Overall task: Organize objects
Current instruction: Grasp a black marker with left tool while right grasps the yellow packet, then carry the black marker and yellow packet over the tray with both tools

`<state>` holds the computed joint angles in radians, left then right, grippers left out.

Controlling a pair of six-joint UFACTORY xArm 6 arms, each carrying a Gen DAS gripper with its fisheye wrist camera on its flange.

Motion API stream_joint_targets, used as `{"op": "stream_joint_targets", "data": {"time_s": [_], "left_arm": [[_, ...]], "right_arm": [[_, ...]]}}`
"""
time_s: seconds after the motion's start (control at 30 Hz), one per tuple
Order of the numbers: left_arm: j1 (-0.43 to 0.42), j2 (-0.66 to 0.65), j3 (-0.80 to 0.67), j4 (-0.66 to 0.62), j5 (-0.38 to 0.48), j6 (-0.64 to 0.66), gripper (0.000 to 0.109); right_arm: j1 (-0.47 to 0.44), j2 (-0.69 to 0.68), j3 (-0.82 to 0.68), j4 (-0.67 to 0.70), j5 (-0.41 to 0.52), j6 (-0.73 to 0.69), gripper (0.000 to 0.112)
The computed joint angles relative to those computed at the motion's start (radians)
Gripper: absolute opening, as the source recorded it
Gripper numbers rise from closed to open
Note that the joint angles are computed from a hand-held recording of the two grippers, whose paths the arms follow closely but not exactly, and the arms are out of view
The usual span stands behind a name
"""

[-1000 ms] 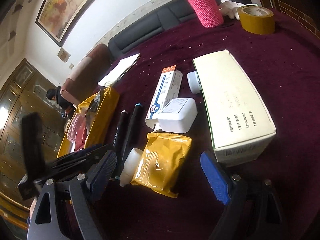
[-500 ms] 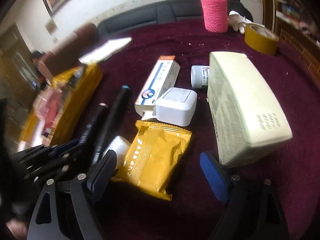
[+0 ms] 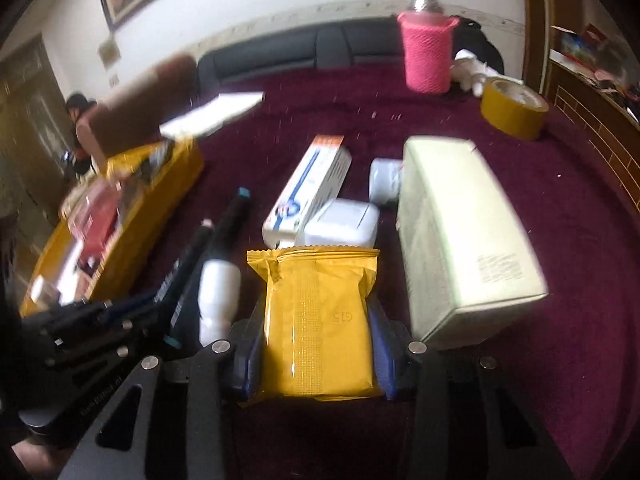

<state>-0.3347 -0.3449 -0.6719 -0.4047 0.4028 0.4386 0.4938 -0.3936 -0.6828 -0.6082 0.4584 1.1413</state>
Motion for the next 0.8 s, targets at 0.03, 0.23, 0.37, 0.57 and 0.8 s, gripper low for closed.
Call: {"op": "stream_joint_targets", "data": {"time_s": [0.03,0.23,0.37,0.57,0.8], "left_arm": [[0.001,-0.002,-0.001,-0.017,-0.001,0.012,0.014],[-0.007,-0.027,0.013,-0.097,-0.047,0.071,0.014],[-0.023,-0.04,0.038,-0.021,-0.106,0.017,0.014],[-0.029,-0.092,0.088,0.116,-0.184,-0.087,0.014],[-0.012,-0.191,0.137,0.149,-0.196,-0.108,0.014]], "right_arm": [[-0.003,-0.004,0.003,-0.001,-0.009,0.004,0.049],[0.018,-0.01,-0.004,-0.033,-0.032,0.038,0.049],[0.026,-0.009,-0.004,-0.068,-0.045,0.07,0.049],[0.025,0.002,-0.002,-0.064,-0.066,0.069,0.049],[0.019,0.004,-0.001,-0.121,-0.072,0.121,0.049]]}}
